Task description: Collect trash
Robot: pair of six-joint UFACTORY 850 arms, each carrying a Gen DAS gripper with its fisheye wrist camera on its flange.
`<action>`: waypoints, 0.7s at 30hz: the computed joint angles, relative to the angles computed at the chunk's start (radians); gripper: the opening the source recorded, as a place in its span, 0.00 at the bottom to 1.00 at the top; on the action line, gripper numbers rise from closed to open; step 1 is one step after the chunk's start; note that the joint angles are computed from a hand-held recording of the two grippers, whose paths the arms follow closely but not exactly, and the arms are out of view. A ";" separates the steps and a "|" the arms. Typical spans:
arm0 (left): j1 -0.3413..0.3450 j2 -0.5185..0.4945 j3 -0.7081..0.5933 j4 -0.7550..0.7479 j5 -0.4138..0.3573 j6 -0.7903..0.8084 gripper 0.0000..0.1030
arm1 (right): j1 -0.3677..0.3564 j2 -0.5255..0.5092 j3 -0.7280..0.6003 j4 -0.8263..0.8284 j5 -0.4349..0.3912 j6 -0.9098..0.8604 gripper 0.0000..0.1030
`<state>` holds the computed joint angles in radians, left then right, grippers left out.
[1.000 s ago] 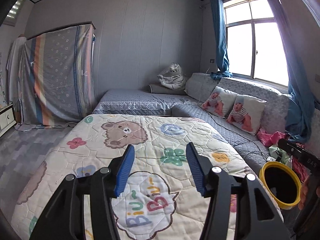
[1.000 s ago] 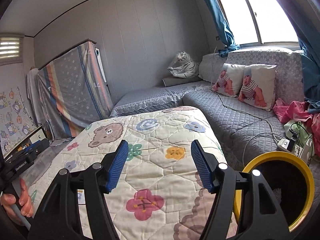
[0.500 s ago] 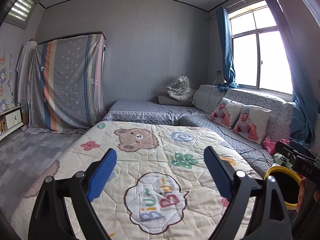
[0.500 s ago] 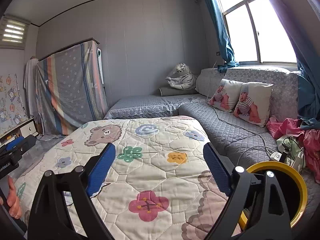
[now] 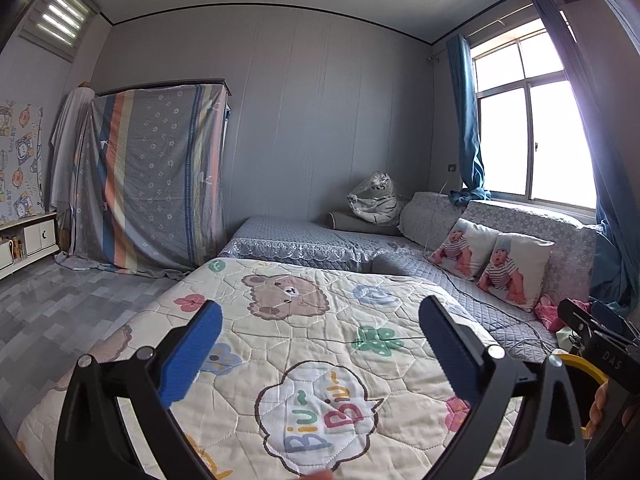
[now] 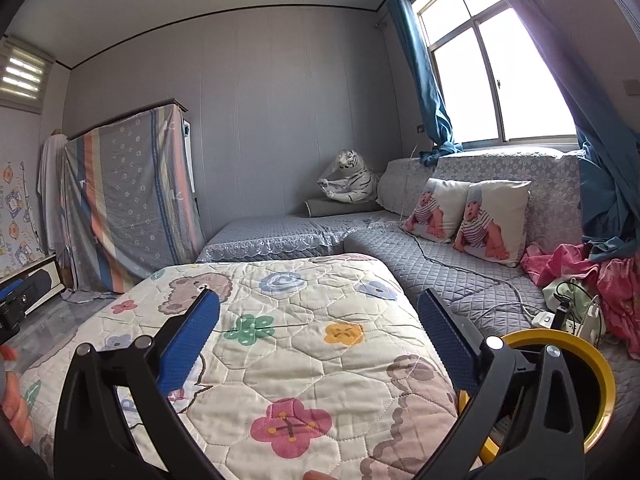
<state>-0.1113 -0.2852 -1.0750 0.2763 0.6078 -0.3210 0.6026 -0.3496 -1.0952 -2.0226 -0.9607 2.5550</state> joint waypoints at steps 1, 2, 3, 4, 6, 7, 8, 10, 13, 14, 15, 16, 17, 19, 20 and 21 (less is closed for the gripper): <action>0.001 0.000 0.000 0.008 0.001 -0.012 0.92 | 0.001 0.000 -0.002 0.005 0.002 -0.004 0.92; 0.002 0.001 0.002 0.005 0.004 -0.016 0.92 | 0.001 0.001 0.000 -0.001 0.009 0.002 0.92; 0.002 0.002 0.005 -0.001 0.009 -0.015 0.92 | -0.002 0.004 0.004 -0.016 0.020 0.016 0.92; 0.000 0.002 0.005 -0.014 0.007 -0.007 0.92 | -0.002 0.003 0.003 -0.014 0.021 0.017 0.92; -0.003 -0.001 0.001 -0.035 -0.009 0.009 0.92 | 0.002 0.001 0.002 -0.008 0.010 0.013 0.92; -0.004 -0.001 0.000 -0.034 -0.011 0.009 0.92 | 0.002 0.003 0.003 -0.010 0.014 0.018 0.92; -0.005 -0.001 0.002 -0.046 -0.007 0.021 0.92 | 0.001 0.004 0.003 -0.008 0.020 0.020 0.92; -0.012 -0.001 0.004 -0.091 -0.004 0.072 0.92 | 0.001 0.004 0.001 -0.002 0.026 0.012 0.92; -0.016 0.000 0.003 -0.111 -0.009 0.090 0.92 | 0.002 0.005 0.003 -0.010 0.032 0.014 0.92; -0.014 0.000 0.003 -0.099 -0.009 0.076 0.92 | 0.003 0.004 0.001 -0.007 0.034 0.006 0.92; -0.014 0.000 0.002 -0.090 -0.010 0.065 0.92 | 0.005 0.002 -0.001 -0.005 0.032 0.000 0.92; -0.014 0.000 0.001 -0.089 -0.013 0.061 0.92 | 0.006 0.001 -0.003 -0.004 0.030 -0.005 0.92; -0.015 0.001 0.002 -0.090 -0.011 0.059 0.92 | 0.007 -0.002 -0.006 -0.001 0.027 -0.012 0.92; -0.020 0.004 0.007 -0.116 -0.003 0.085 0.92 | 0.010 -0.003 -0.009 0.002 0.026 -0.022 0.92; -0.022 0.006 0.010 -0.125 0.003 0.095 0.92 | 0.010 -0.004 -0.010 0.004 0.024 -0.026 0.92; -0.022 0.007 0.011 -0.126 0.007 0.099 0.92 | 0.011 -0.005 -0.012 0.006 0.022 -0.031 0.92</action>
